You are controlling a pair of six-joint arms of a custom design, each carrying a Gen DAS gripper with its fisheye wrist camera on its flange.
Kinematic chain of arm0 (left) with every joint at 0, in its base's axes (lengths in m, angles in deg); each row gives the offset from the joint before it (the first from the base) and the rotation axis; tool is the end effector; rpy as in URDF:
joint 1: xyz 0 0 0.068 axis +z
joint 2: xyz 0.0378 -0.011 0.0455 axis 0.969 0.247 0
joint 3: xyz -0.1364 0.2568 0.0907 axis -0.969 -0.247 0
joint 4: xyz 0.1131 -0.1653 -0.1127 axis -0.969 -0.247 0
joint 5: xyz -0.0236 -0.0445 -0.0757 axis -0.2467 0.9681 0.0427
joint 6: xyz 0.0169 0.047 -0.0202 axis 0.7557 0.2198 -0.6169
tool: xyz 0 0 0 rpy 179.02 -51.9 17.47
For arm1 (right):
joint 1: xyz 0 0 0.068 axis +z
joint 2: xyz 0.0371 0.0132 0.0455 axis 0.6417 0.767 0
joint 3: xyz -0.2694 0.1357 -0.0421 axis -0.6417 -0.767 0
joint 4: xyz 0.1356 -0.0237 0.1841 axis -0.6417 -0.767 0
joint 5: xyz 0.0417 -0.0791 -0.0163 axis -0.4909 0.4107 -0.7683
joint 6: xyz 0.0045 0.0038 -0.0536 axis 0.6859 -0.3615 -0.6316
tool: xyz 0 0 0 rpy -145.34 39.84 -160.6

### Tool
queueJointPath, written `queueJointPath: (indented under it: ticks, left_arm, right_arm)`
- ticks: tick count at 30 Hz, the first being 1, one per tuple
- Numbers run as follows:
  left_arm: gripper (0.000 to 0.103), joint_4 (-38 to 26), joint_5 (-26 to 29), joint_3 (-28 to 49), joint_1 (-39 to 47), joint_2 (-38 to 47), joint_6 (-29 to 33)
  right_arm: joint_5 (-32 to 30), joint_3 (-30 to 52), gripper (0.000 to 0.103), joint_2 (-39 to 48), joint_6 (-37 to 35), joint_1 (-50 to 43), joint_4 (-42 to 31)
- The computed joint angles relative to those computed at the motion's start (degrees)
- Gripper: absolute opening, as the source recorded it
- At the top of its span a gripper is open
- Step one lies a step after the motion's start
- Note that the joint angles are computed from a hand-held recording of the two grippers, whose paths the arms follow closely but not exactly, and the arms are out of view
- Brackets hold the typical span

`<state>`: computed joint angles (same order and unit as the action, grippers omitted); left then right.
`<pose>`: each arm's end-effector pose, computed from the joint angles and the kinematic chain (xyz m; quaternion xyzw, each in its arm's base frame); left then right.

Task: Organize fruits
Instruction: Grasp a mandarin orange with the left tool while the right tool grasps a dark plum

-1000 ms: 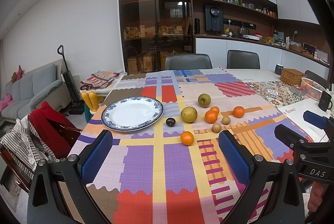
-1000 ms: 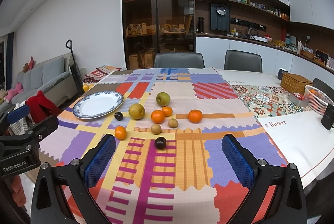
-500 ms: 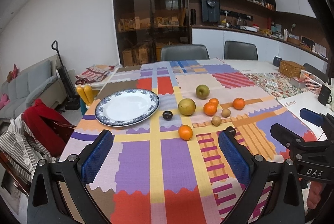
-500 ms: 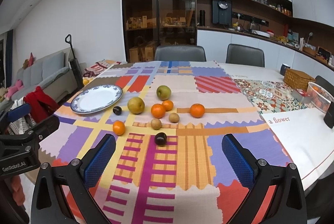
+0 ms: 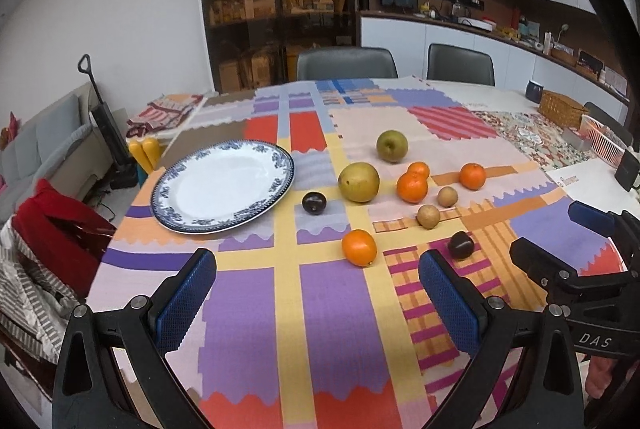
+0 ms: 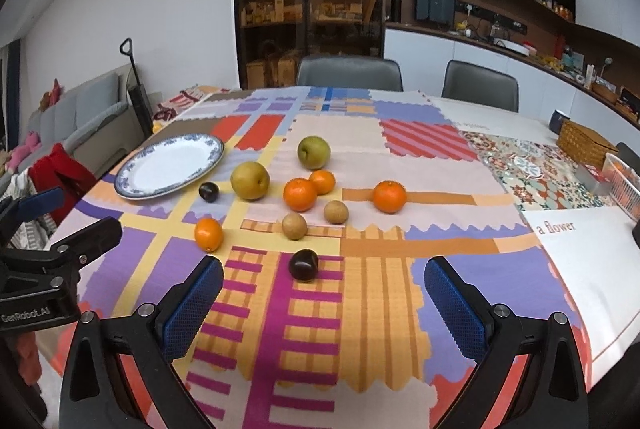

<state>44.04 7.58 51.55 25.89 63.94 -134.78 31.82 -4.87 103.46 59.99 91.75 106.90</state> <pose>0.1387 -0.1256 0.1699 -0.0860 0.8972 0.0613 0.4288 0.1744 0.2000 0.1674 -0.1832 0.8781 0.0864 0.4336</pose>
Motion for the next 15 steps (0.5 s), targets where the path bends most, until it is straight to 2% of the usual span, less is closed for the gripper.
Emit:
queueJointPath:
  ticks: [5,10,15]
  left_arm:
    - [0.102,13.34,7.93,-2.62,8.14,4.42,10.11]
    - [0.095,19.08,14.46,-0.41,13.98,11.35,16.65]
    - [0.088,20.90,20.30,2.57,18.06,17.46,19.77]
  right_arm:
    - [-2.74,4.12,0.095,4.96,-0.82,-1.98,-2.00]
    - [-6.50,8.06,0.084,9.39,-1.44,-4.40,-4.57]
    - [-10.22,12.23,0.074,13.87,-1.91,-6.44,-7.03]
